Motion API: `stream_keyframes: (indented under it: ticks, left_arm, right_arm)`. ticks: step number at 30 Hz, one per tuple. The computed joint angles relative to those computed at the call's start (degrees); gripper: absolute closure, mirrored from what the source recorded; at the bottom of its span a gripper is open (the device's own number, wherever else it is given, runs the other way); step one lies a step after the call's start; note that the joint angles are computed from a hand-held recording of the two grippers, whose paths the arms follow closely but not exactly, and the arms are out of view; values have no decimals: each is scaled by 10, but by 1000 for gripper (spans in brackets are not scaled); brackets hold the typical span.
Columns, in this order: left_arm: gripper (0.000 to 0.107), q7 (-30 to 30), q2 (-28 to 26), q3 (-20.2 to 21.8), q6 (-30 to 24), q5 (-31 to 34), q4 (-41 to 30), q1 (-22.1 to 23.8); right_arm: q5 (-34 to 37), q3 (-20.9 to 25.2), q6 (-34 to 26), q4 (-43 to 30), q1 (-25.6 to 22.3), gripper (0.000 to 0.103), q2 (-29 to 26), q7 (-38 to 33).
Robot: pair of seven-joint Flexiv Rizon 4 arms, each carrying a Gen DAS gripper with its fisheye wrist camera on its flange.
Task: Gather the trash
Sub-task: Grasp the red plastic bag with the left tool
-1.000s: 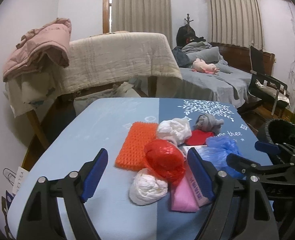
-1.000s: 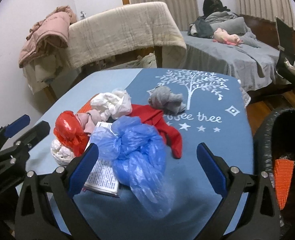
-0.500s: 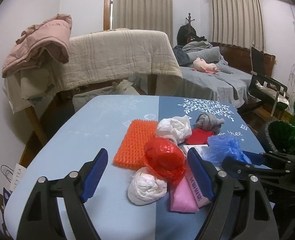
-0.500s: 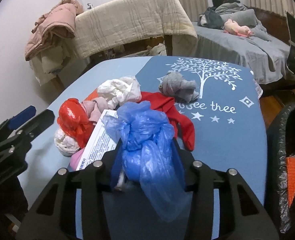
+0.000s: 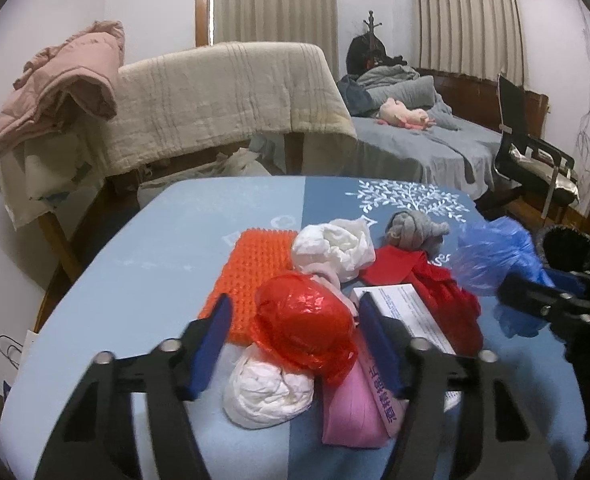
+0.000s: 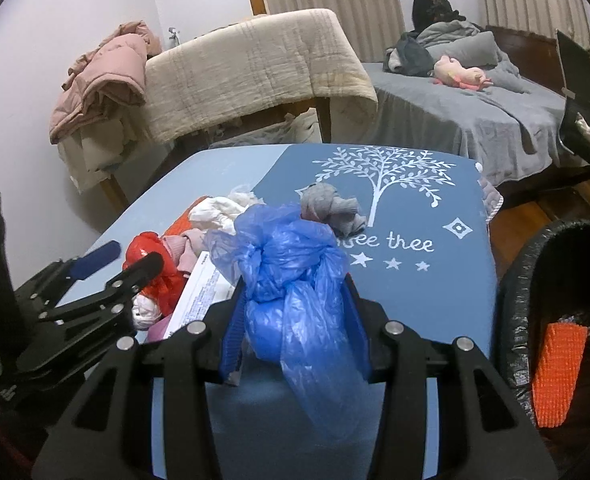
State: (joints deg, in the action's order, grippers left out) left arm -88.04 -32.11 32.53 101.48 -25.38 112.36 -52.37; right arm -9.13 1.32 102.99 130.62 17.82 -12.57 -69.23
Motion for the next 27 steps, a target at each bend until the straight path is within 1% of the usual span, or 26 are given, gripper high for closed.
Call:
stream_keyframes:
  ticks: [2, 5, 7, 11, 18, 22, 25, 27]
  left_arm:
    - [62, 3, 1, -16, -4, 7, -3, 15]
    - [67, 1, -1, -14, 0, 13, -5, 14]
    - [69, 0, -2, -5, 8, 10, -3, 4]
    - [70, 11, 3, 5, 23, -11, 5, -13]
    - [70, 54, 13, 16, 53, -66, 14, -44]
    - [70, 80, 22, 13, 68, -98, 15, -55]
    - [70, 101, 29, 1, 79, -118, 13, -57]
    - [70, 116, 33, -10, 86, -128, 9, -55]
  right_arm:
    - [0, -5, 0, 1, 5, 60, 1, -2]
    - [2, -24, -1, 4, 24, 60, 4, -5]
    - [3, -16, 1, 4, 16, 60, 4, -6]
    - [8, -30, 6, 8, 31, 60, 11, -11]
    - [23, -40, 10, 13, 43, 60, 26, -19]
    - [33, -44, 15, 17, 45, 60, 39, -20]
    - [39, -38, 18, 20, 36, 60, 50, -19]
    - [50, -59, 19, 28, 55, 60, 65, -25]
